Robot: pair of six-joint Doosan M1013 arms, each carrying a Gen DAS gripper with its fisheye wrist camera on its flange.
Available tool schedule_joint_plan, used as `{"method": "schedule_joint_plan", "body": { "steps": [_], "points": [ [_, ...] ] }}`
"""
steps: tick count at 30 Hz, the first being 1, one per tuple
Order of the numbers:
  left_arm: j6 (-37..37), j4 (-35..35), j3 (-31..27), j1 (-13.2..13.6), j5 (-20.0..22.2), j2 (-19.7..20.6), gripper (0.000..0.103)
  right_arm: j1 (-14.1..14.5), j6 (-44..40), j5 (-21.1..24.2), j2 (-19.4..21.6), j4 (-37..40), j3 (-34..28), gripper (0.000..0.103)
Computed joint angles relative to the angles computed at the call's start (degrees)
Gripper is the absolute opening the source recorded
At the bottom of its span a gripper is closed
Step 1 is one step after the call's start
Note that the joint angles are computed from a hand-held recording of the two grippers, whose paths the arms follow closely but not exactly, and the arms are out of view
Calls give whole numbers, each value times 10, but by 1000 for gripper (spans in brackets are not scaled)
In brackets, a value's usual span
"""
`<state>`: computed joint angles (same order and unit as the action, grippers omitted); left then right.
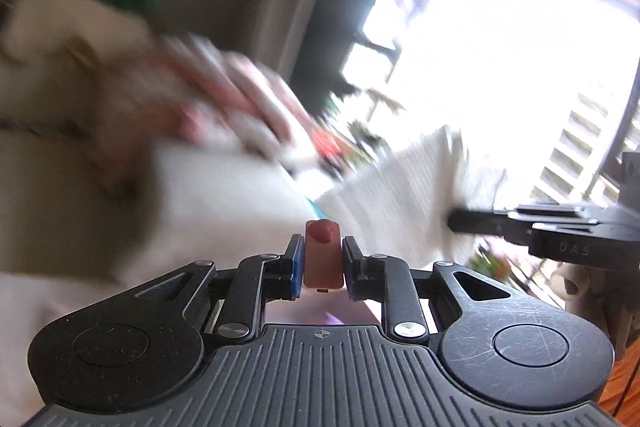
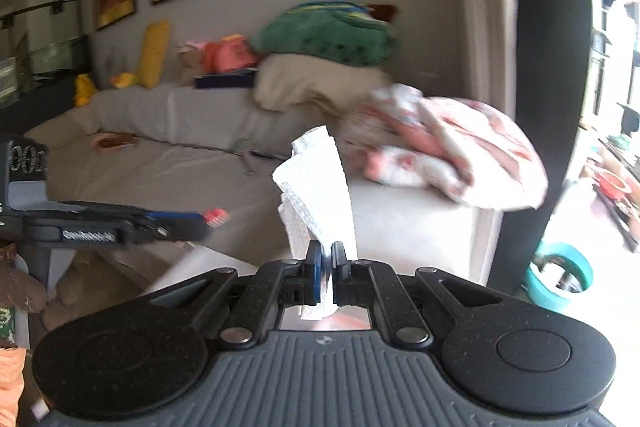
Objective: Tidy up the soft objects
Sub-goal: 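Lower the white tissue into the pink box and open the right gripper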
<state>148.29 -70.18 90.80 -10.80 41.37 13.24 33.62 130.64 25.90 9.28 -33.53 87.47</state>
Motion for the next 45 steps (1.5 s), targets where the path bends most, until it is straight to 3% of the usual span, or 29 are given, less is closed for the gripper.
{"method": "schedule_joint_plan", "body": {
  "steps": [3, 5, 7, 13, 16, 19, 21, 25, 28, 30, 33, 35, 38, 39, 40, 41, 43, 45],
  "points": [
    [-80, 82, -21, -36, 23, 37, 24, -11, 29, 4, -4, -14, 31, 5],
    [-124, 141, -20, -55, -2, 49, 26, -23, 9, 8, -2, 27, 42, 5],
    [-115, 138, -17, -57, -7, 57, 26, -33, -21, 9, 1, 76, 52, 5],
    [-40, 62, 16, -32, -36, 30, 26, -65, -152, 16, 52, 284, 35, 5],
    [1, 28, 34, -19, -44, 13, 26, -65, -150, 39, 98, 304, -4, 5],
    [23, 15, 57, -3, -47, -7, 26, -71, -152, 90, 147, 346, -53, 5],
    [28, 14, 67, 6, -55, -14, 26, -70, -125, 124, 171, 334, -79, 5],
    [50, -16, 81, 28, -77, -20, 26, -65, -121, 154, 185, 312, -102, 7],
    [85, -74, 90, 48, -96, -20, 26, -68, -150, 172, 181, 339, -108, 17],
    [87, -94, 92, 62, -105, -17, 26, -67, -141, 158, 170, 315, -104, 37],
    [78, -108, 95, 83, -109, -12, 26, -53, -101, 126, 149, 230, -89, 58],
    [77, -113, 96, 95, -110, -9, 26, -40, -64, 124, 141, 165, -87, 58],
    [60, -103, 87, 109, -109, -1, 26, -27, 1, 83, 125, 78, -65, 57],
    [40, -82, 80, 112, -106, 3, 26, -26, 7, 79, 124, 69, -63, 50],
    [17, -58, 69, 114, -98, 10, 26, -27, -4, 79, 127, 85, -66, 43],
    [-10, -23, 55, 117, -84, 18, 26, -32, -29, 82, 133, 123, -73, 27],
    [-78, 70, 14, 119, -36, 42, 26, -44, -73, 96, 149, 215, -90, 23],
    [-135, 161, -13, 112, -35, 56, 26, -51, -73, 131, 171, 255, -111, 24]
  ]
}}
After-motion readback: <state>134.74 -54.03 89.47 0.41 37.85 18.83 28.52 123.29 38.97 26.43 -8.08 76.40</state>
